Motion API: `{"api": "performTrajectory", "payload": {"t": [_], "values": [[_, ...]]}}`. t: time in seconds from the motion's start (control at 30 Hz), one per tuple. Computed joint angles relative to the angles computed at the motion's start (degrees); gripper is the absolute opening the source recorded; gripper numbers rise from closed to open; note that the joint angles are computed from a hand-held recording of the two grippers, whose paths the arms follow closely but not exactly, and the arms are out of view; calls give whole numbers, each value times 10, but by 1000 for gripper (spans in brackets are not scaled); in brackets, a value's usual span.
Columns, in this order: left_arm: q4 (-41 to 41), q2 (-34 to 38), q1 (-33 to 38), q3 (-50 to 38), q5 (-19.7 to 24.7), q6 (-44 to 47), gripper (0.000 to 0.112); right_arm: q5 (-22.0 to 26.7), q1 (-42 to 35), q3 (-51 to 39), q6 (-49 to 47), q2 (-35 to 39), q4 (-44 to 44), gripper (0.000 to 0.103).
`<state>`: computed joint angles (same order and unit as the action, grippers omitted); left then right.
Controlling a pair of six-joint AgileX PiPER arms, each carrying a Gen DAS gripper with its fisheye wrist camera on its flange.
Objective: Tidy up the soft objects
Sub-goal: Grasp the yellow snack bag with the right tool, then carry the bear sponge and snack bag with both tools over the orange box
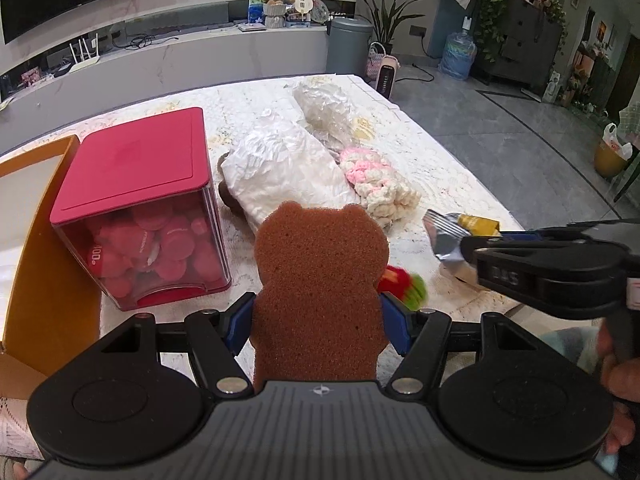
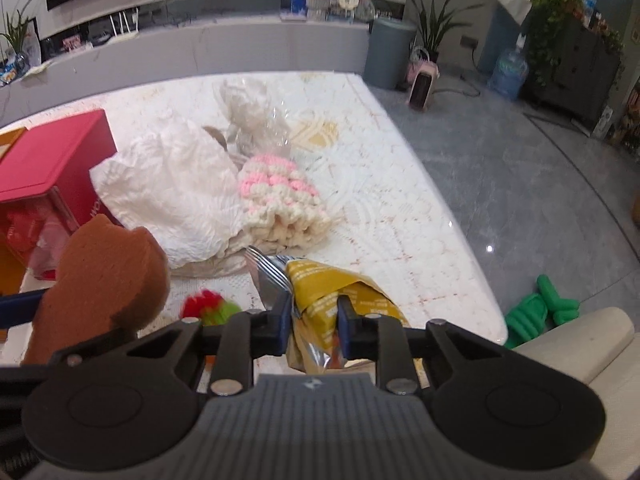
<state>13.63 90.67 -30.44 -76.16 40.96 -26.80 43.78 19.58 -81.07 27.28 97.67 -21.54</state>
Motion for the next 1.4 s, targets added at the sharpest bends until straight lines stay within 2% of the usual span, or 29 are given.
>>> {"api": "performTrajectory", "payload": {"t": [0.13,0.3,0.4,0.67,1.03,1.27,1.4], "values": [[8,-12,-6,9,2,-9,75,-31,-14,47,-7,-43,17,21],[13,-43,-7,32,3,-13,75,-71,-44,102,-75,-95,107,21],[12,-59,-6,44,4,-16,75,-83,-47,128,-88,-122,124,20],[8,-115,-4,78,5,-8,75,-74,-47,142,-145,-171,199,20],[29,-232,33,117,26,-2,75,-51,39,92,-172,-208,228,20],[-23,-290,137,119,41,73,74,-70,109,46,-195,-192,241,19],[-153,-298,274,93,59,210,74,-86,145,7,-248,-163,265,19]]}}
